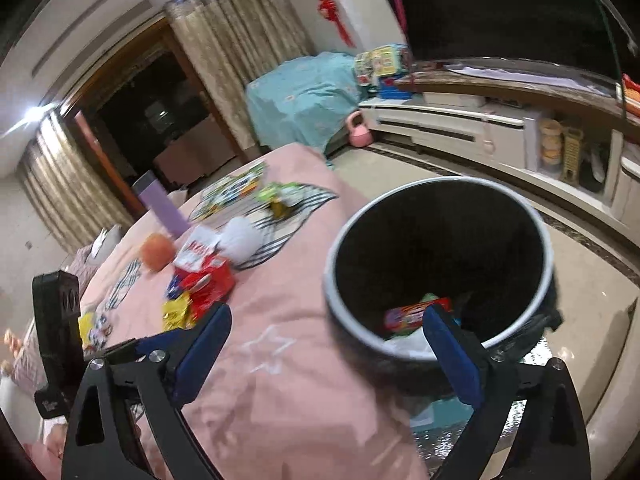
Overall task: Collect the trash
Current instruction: 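Move both tools back over the table toward the yellow and red bags, then grasp the yellow bag with the left tool while the right tool grasps the red chip bag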
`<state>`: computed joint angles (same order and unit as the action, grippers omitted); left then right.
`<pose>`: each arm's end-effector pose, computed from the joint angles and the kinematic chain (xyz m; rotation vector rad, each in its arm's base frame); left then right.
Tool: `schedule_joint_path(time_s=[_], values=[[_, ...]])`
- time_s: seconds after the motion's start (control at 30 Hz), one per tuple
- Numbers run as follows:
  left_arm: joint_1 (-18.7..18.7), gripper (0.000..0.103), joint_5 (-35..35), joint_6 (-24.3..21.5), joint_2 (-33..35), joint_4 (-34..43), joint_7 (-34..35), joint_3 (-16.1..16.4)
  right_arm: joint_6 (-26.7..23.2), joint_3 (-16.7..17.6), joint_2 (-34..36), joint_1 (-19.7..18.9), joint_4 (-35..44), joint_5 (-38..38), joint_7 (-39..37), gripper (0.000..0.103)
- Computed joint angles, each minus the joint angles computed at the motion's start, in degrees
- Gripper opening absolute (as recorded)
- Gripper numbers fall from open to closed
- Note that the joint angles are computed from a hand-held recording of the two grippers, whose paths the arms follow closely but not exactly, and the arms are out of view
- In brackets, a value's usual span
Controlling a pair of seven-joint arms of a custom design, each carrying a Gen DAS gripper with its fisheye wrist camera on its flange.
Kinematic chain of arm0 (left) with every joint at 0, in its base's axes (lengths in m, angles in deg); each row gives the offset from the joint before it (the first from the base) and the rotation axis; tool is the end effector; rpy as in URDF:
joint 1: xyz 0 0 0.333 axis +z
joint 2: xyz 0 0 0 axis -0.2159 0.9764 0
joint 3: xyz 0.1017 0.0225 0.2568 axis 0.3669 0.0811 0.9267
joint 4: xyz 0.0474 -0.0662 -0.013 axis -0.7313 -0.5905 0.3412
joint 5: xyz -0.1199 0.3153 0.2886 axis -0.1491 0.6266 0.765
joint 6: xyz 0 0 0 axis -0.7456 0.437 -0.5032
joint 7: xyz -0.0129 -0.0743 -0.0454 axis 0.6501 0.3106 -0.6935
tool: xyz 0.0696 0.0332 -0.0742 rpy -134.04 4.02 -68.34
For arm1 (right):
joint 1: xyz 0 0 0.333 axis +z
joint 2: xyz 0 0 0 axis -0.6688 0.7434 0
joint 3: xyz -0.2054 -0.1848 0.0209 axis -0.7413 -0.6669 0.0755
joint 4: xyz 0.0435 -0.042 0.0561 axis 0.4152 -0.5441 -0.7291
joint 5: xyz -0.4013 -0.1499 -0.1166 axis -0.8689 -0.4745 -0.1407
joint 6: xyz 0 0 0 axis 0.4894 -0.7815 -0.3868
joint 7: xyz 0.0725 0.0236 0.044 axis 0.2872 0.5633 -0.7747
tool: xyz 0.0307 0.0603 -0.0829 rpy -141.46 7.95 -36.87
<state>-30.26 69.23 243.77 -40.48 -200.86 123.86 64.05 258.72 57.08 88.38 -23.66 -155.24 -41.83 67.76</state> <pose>0.4633 -0.1364 0.3355 -1.9104 1.8686 -0.9283 0.4901 0.3023 0.3297 -1.6394 1.5194 -0.2609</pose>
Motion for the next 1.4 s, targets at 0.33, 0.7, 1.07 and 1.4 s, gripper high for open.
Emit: schedule_joint_path(time_s=[0.33,0.7,1.07,1.4], values=[[7.40,0.086,2.48,1.04,-6.91,-8.64,-6.87,-1.33,0.93,1.40,5.28,5.45,2.57,11.63,-7.69,0.099],[9.55,0.086,5.78,2.43,-8.38,-12.53,-9.72,1.22,1.68,-1.60,10.09,13.17,6.40,21.63,-14.83,0.099],[4.49,0.086,4.87,3.00,-5.39,-9.63,-7.19,6.56,-1.21,-7.72,11.91,20.93,9.58,31.18,-20.77,0.099],[-2.34,0.084,2.37,5.36,0.69,-3.37,-1.71,13.72,-3.11,-10.23,15.41,22.69,14.35,30.95,-20.21,0.098]])
